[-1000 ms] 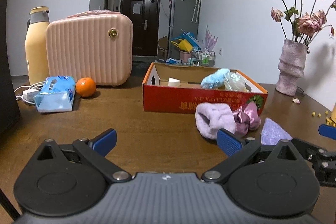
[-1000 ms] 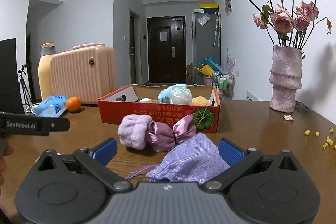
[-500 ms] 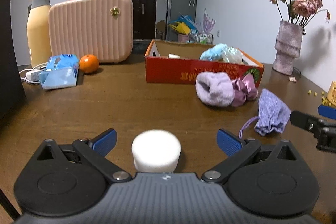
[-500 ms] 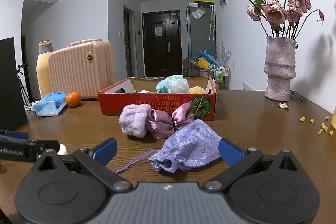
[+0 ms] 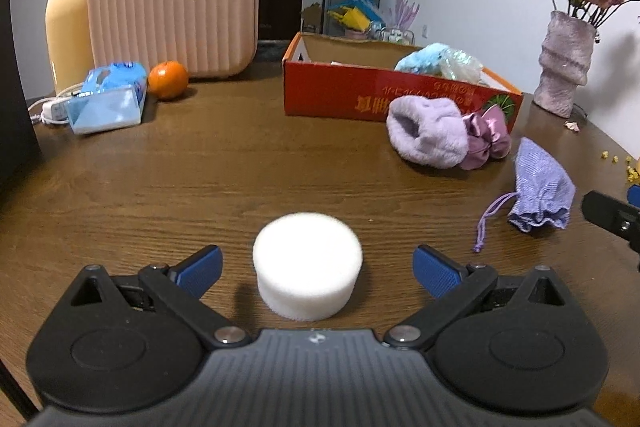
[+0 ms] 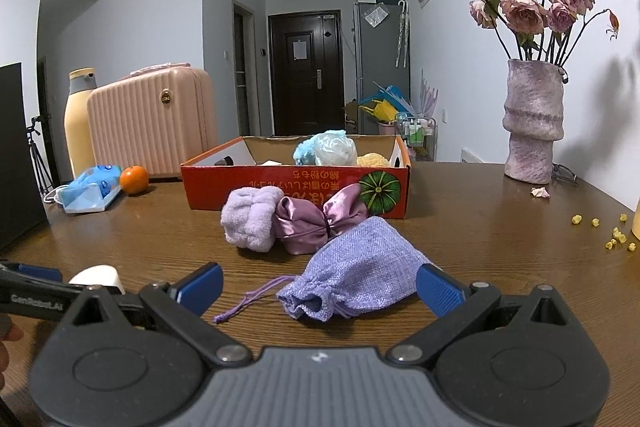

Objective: Organize soft objects
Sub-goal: 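Grasp the white round sponge with the left gripper, then grasp the lilac drawstring pouch with the right gripper while the left gripper holds the sponge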

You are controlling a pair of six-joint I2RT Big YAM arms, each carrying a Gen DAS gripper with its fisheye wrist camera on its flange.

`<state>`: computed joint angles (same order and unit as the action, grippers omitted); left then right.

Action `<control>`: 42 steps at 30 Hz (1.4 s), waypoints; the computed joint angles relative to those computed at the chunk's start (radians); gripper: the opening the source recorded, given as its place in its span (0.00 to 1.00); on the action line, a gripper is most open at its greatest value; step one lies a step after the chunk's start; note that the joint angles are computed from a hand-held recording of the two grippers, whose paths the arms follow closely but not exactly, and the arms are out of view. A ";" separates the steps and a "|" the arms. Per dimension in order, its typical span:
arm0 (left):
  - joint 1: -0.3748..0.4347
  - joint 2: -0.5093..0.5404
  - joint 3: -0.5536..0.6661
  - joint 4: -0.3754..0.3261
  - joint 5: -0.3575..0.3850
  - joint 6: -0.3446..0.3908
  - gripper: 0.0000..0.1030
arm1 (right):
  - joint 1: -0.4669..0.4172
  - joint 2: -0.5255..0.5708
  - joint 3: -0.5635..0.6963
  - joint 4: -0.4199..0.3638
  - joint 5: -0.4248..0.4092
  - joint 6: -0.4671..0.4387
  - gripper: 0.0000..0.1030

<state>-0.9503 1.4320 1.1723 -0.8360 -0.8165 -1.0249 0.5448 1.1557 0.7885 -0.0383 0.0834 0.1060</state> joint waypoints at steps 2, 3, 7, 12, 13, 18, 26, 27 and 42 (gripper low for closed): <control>0.008 0.007 0.003 -0.009 0.005 -0.001 1.00 | 0.000 0.001 0.002 -0.006 0.001 -0.001 1.00; 0.011 0.012 0.005 -0.015 0.006 -0.002 1.00 | 0.000 0.002 0.003 -0.007 0.001 -0.001 1.00; 0.025 0.025 0.014 -0.033 0.016 -0.004 1.00 | -0.001 0.002 0.004 -0.008 0.000 -0.001 1.00; 0.039 0.032 0.017 -0.039 0.052 -0.003 1.00 | -0.001 0.004 0.005 -0.012 0.002 -0.002 1.00; 0.042 0.033 0.017 -0.039 0.058 -0.003 1.00 | 0.000 0.004 0.006 -0.014 0.004 -0.002 1.00; 0.052 0.041 0.024 -0.055 0.069 -0.011 1.00 | 0.002 0.009 0.008 -0.016 0.008 -0.003 1.00; 0.053 0.058 0.034 -0.072 0.049 -0.017 1.00 | 0.002 0.012 0.011 -0.023 0.011 -0.004 1.00; 0.053 0.057 0.034 -0.070 0.051 -0.014 1.00 | 0.002 0.012 0.011 -0.023 0.011 -0.004 1.00; 0.061 0.052 0.024 -0.039 0.060 0.022 1.00 | 0.004 0.022 0.019 -0.037 0.015 -0.008 1.00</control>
